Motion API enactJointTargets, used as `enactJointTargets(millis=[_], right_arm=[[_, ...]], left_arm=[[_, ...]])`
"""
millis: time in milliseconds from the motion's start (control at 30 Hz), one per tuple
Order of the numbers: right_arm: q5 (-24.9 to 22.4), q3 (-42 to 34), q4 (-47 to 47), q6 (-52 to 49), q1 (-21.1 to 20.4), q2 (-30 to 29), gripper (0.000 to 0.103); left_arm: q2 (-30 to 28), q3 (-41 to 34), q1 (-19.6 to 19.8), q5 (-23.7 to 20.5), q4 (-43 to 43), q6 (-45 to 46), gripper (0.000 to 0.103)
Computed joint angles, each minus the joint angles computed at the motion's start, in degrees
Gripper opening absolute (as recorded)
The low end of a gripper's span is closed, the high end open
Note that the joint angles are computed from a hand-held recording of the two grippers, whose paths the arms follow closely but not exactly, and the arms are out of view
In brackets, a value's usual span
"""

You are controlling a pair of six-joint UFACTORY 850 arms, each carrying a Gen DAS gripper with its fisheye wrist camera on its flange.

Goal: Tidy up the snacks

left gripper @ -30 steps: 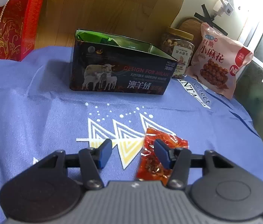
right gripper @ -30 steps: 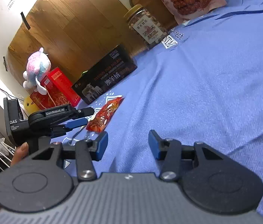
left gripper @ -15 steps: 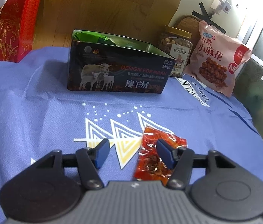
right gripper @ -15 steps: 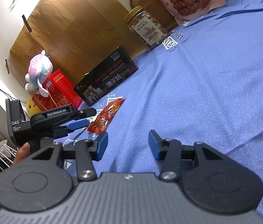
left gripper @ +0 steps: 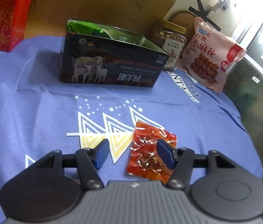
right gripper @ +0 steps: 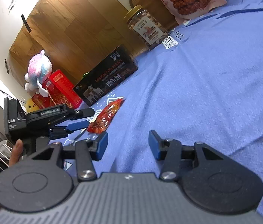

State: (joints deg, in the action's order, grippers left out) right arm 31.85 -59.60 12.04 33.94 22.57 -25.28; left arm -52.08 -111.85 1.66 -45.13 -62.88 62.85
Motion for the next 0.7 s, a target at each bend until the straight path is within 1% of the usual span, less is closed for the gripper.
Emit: enactJointTargets(millis=[167,433,533,567,633,667,700], right_arm=[[-3.4,-2.8,1.9,-4.1,0.1,-1.1,0.051],[-7.6,-7.4,-6.1,-0.3,-0.7,-3.4,0.052],[-9.9,-10.0,-5.6,-3.8,-0.5,-4.4,0.052],[-10.1,-10.6,-6.8,-3.3,-0.6,-4.6,0.052],[-9.9,-11.8,-9.2,-2.8,-0.4,-5.1,0.052],[-10.5,-12.7,-9.8,-3.2,-0.3,-5.6,0.052],[-12.2,-14.2,-10.7,-3.3,-0.1,-6.4,0.052]], left_arm=[[0.0,-0.4,1.1,-1.8,-0.1,-1.7,0.057],[-1.1,-2.0,1.9,-3.8,-0.3,-3.4,0.057],[-2.7,-4.5,1.8,-7.3,-0.1,-5.5,0.057],[-3.1,-5.1,1.6,-8.4,0.2,-5.9,0.057],[-2.6,-4.3,1.3,-8.9,-0.2,-4.7,0.057],[-2.4,-3.9,1.2,-9.2,-0.3,-4.3,0.057],[-2.5,-3.9,1.1,-9.8,-0.1,-4.4,0.057]])
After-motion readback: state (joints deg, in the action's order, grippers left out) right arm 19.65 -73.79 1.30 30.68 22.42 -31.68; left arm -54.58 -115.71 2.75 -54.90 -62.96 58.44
